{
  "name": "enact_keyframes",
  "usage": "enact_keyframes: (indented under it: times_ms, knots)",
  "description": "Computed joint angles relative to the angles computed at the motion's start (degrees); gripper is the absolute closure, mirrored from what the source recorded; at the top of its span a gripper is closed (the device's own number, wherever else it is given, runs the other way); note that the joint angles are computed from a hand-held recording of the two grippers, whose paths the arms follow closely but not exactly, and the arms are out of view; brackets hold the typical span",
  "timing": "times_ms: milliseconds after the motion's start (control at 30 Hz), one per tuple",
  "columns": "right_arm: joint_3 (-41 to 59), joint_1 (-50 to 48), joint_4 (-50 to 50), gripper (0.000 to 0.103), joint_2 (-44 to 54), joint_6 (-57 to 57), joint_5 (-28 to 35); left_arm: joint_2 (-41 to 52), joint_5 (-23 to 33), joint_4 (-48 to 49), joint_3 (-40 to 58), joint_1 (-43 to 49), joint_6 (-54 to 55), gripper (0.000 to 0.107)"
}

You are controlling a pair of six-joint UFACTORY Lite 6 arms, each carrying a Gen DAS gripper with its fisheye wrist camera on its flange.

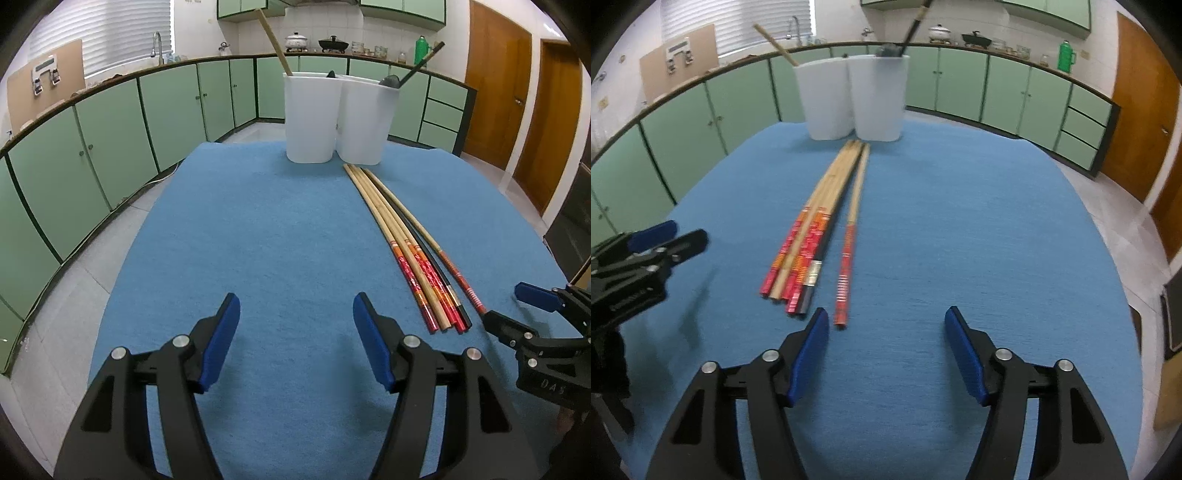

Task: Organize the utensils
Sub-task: 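Grasp a red-patterned chopstick with the right tool while the left tool grasps another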

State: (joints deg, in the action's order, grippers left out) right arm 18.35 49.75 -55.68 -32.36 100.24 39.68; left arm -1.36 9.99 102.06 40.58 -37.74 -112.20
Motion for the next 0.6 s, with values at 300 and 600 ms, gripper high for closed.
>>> enact_keyframes:
  times_ms: [300,600]
  knots:
    - [1.8,-2.0,-2.7,0.097,3.8,-1.2,-6.2,2.1,-2.5,-5.5,2.4,-3.0,4.1,0.041]
    - [-2.9,-4.3,1.9,0.097,-5.1,-5.9,-3.5,10.3,-0.5,-17.4,8.9,-9.2,12.6,0.042]
